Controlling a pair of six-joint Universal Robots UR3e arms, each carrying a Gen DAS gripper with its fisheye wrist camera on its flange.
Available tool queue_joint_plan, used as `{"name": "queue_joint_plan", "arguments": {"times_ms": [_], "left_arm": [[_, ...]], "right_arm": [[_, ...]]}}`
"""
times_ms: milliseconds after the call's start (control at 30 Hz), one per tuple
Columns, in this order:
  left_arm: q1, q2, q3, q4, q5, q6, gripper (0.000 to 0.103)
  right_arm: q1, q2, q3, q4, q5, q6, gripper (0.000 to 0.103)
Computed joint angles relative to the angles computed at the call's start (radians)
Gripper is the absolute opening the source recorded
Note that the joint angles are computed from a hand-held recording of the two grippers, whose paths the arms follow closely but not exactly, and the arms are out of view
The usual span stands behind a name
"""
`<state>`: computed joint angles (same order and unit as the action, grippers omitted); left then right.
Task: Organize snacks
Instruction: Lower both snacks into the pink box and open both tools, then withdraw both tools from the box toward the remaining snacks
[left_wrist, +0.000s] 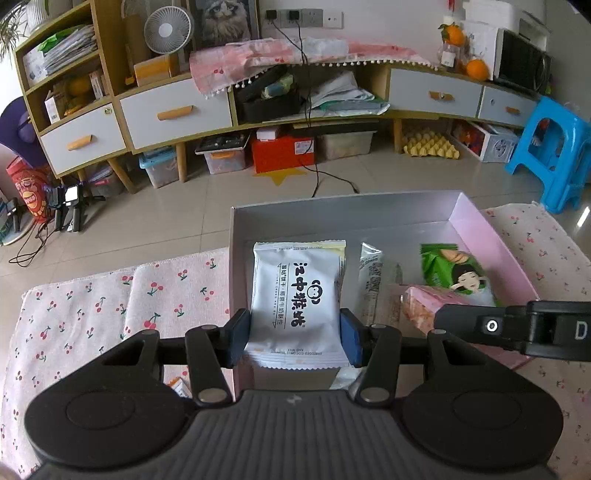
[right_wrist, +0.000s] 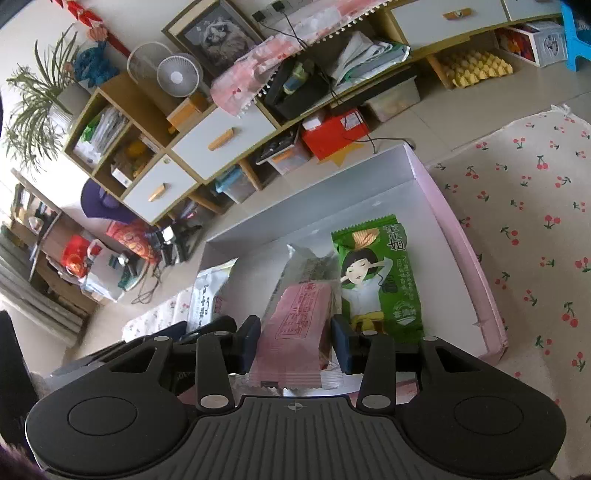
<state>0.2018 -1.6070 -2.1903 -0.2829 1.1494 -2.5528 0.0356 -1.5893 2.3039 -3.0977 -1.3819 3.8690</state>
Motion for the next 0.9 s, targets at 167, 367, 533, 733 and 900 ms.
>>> {"name": "queue_joint_plan", "arguments": {"times_ms": [167,367,533,733,900], "left_arm": [[-0.002,-0.010,0.004,0.004,0.006,0.002,0.048],[-0.006,-0.029,0.020,0.003,0.002,-0.005,0.050],[0.002,-0.016,0.003,0.011,-0.025,0.016,0.059],[0.018,0.038,-0.022,-0.014,-0.034,0.034,0.065],[0.063,0.133,-0.043,-0.113,-0.064,0.075,0.067]], "right_arm": [[-0.005,0.003,0.008,-0.009,0.005,-0.004,0.041],[-0.021,-0.001,0.016,-0.012,0.021,0.003,0.044],[-0.038,-0.027,0.027,-0.006,0.050,0.009,0.059],[-0.019,-0.079,0.004,0.058,0.031,-0.005,0.060],[-0.003,-0.163,-0.014,0.160,0.003,-0.014,0.062]]}}
